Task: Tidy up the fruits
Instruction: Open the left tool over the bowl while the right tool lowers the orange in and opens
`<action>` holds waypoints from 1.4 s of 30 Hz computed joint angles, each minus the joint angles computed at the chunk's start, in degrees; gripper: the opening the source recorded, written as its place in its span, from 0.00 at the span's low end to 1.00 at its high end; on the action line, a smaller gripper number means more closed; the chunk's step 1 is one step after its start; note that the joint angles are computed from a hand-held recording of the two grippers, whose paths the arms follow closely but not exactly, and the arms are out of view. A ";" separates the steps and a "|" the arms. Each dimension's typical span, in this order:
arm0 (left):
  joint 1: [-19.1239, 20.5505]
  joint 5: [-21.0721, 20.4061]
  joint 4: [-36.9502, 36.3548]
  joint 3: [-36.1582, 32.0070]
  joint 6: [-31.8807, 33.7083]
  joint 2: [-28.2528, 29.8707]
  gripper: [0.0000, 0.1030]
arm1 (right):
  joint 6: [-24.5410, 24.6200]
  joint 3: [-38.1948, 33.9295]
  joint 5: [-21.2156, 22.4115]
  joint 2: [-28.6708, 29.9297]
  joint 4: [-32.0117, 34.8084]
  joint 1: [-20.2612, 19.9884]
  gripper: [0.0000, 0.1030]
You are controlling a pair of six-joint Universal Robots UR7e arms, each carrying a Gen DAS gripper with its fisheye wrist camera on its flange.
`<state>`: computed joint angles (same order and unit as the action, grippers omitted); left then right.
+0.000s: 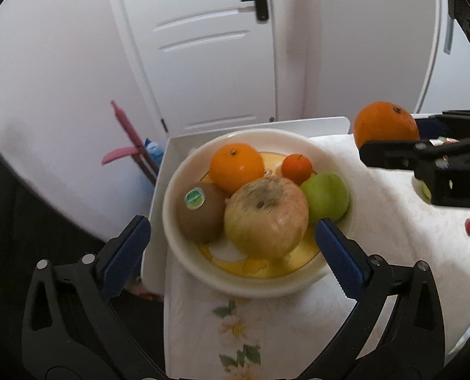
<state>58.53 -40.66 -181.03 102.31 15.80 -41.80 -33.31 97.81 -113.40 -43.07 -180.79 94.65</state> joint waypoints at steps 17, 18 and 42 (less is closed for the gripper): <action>-0.68 6.07 1.82 4.29 -11.14 -3.64 1.00 | -4.61 -9.17 4.15 4.63 10.37 -0.18 0.53; -0.61 6.35 2.08 4.49 -11.73 -3.76 1.00 | -4.82 -9.86 4.33 5.04 10.96 -0.24 0.53; -0.83 7.10 2.70 4.50 -14.26 -3.54 1.00 | -6.07 -12.16 7.45 6.35 13.81 -0.84 0.93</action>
<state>57.71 -33.55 -178.34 106.80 1.54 -45.34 -39.38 85.65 -105.94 -36.72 -166.98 93.81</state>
